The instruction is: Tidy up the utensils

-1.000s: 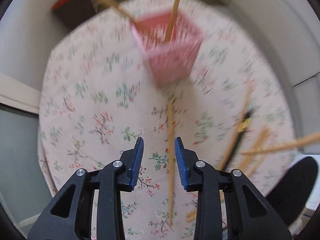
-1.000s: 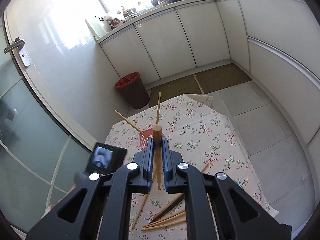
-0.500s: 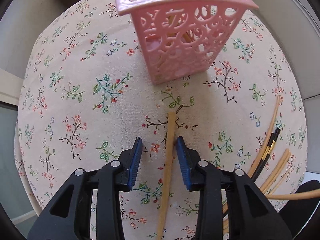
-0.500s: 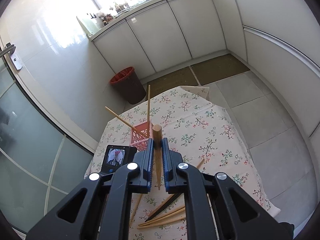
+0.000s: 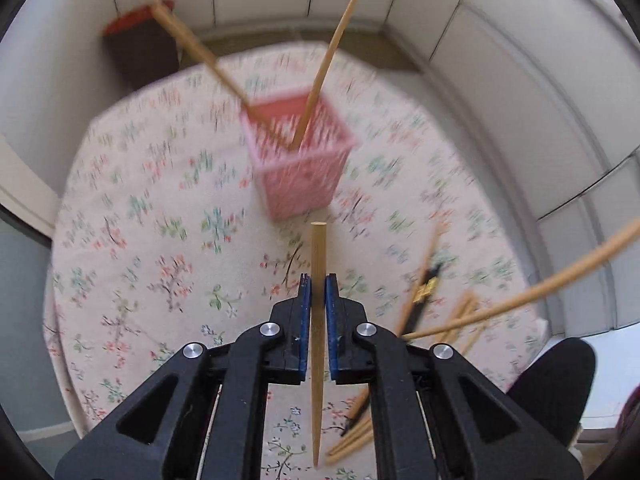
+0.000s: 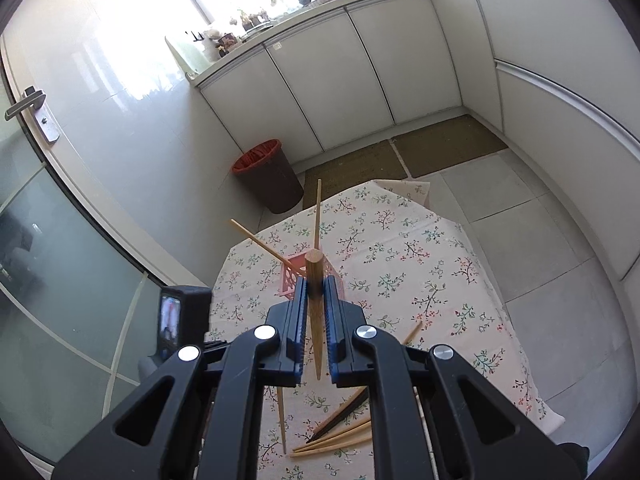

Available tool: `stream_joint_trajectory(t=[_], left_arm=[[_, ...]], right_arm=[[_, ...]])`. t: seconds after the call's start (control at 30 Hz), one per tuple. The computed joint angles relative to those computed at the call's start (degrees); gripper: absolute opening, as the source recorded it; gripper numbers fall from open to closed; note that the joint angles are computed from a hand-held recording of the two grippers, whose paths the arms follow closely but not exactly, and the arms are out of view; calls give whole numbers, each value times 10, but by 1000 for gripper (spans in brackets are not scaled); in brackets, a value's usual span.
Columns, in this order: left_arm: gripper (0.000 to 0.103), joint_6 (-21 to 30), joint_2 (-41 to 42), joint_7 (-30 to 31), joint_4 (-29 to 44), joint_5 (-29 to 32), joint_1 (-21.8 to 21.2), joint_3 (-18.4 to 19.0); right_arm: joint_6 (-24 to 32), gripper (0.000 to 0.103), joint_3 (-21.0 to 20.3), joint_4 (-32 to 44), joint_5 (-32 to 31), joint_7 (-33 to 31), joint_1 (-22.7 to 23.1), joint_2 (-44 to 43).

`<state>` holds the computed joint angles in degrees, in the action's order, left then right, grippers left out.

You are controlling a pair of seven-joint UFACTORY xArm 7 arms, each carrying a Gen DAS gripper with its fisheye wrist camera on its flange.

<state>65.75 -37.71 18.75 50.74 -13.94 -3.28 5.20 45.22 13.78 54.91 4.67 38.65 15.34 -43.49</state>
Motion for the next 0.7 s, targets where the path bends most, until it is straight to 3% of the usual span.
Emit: stream_joint_trajectory(t=[0.13,0.27,0.37,0.7], left_arm=[[6,-20,-45,-6,32,-40,-9,15],[6,-79,-47,-52,66,-61,-24,-9],[6,-114,-38,-63,99,-71,-42,-4],[6,-199,57,-118,212,-14,-38,-35]], right_arm=[[11,9,3,28,-6,-5,-1,10],[18,9,-1,61,-11,-13,-6,22],[20,9,-6,94,-15,-22,-13,39],[-8,9,-13,207,-33,-45,-35,145]])
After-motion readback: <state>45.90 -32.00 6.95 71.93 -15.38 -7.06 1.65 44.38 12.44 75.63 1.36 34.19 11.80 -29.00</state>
